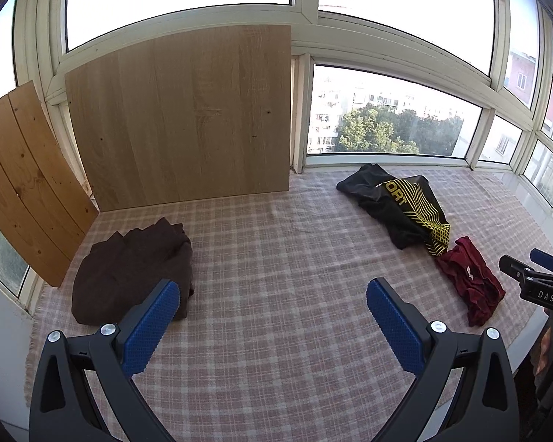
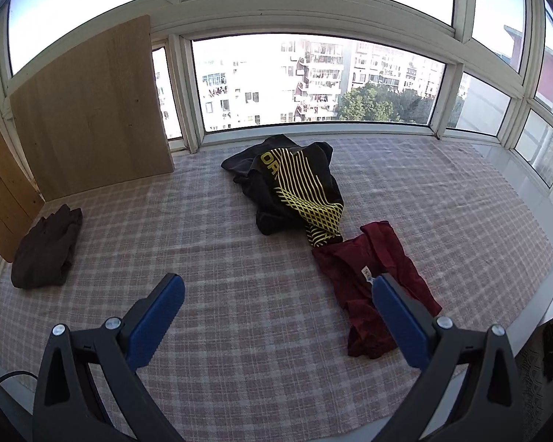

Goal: Fold clothes
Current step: 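Reach both tools to the black striped pants and grasp the waistband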

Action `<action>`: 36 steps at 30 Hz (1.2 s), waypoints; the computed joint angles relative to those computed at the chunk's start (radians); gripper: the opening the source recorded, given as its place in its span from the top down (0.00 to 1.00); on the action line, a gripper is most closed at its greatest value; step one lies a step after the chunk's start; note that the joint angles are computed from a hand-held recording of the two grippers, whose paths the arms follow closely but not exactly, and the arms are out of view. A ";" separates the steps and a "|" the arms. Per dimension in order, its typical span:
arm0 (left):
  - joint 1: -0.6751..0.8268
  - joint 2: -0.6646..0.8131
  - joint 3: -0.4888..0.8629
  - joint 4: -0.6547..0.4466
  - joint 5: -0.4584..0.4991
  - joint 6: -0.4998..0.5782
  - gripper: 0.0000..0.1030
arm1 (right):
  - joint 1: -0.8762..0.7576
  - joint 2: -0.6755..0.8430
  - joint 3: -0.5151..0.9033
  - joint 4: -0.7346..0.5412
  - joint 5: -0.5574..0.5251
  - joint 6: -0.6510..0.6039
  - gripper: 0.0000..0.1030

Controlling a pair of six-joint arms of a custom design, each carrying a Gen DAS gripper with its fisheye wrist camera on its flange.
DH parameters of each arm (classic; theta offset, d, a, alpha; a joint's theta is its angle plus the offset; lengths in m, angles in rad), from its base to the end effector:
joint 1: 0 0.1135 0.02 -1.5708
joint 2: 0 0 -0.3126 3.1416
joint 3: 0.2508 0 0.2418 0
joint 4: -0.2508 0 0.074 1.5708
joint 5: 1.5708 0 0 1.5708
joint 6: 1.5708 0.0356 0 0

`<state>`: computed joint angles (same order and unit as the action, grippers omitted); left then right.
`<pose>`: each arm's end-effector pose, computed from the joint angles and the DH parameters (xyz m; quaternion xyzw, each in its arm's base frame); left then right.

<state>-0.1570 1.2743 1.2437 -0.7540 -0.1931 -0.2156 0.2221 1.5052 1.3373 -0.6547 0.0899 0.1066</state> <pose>0.2398 -0.0310 0.3883 -0.0638 0.9179 0.0169 0.3912 0.3079 0.0663 0.3652 -0.0373 0.9293 0.0185 0.3670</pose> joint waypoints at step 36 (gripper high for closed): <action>-0.204 1.076 0.782 0.065 0.196 0.130 0.01 | -0.242 0.647 0.403 0.060 -0.220 -0.411 0.01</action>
